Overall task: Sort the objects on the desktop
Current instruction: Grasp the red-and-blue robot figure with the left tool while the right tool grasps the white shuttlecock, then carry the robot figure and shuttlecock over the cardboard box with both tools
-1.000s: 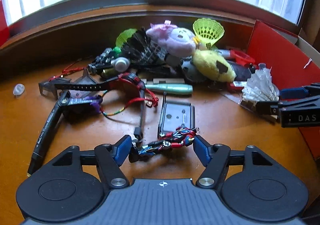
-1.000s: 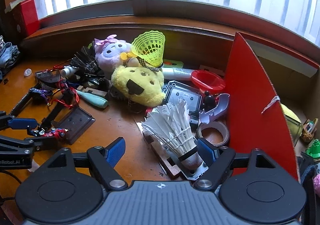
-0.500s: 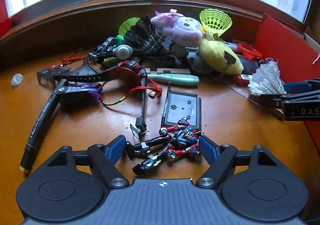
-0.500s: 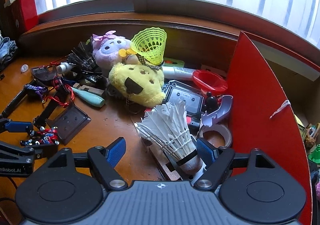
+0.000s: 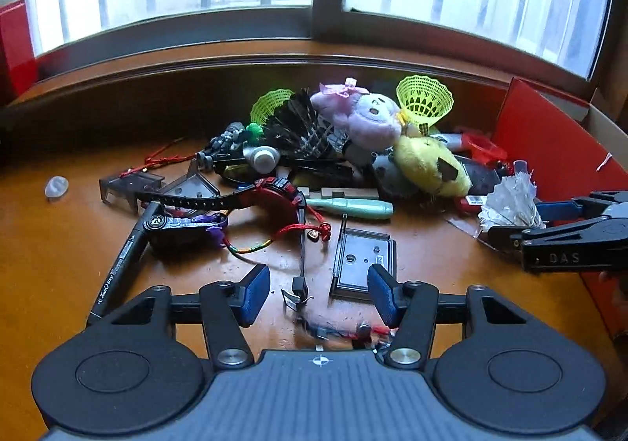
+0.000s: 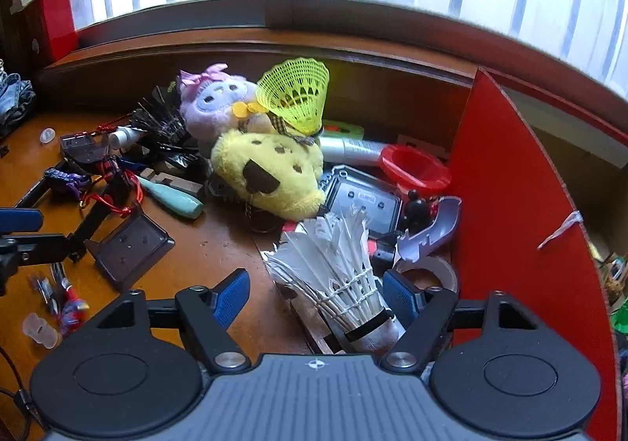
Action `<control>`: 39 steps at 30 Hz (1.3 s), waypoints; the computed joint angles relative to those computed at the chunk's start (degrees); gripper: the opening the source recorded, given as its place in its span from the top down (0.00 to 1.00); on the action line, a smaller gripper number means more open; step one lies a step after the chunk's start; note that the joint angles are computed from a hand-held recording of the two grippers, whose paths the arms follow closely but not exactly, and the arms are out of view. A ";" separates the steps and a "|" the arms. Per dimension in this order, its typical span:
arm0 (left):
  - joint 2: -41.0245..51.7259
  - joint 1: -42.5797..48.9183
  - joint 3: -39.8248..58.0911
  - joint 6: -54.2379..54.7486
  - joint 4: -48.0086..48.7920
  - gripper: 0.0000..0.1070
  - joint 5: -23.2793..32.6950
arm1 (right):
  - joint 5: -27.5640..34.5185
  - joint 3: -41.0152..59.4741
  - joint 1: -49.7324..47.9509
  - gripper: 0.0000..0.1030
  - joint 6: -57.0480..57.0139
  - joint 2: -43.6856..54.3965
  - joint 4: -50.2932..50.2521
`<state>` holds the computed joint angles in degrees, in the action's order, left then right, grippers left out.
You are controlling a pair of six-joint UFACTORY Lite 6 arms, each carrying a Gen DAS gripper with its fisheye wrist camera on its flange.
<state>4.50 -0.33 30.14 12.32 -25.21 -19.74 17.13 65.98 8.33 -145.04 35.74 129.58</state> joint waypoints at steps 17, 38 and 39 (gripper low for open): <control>2.95 -1.19 -2.78 -13.77 22.87 0.13 -0.44 | -1.17 0.20 1.18 0.32 -5.64 1.42 5.37; -4.77 0.56 -4.96 -12.79 19.81 0.28 -2.93 | 3.84 -6.34 -0.67 0.69 -0.16 -6.97 1.63; -5.18 0.48 -4.79 -12.38 19.18 0.28 -2.66 | 4.29 -6.96 -0.74 0.69 0.46 -7.84 0.92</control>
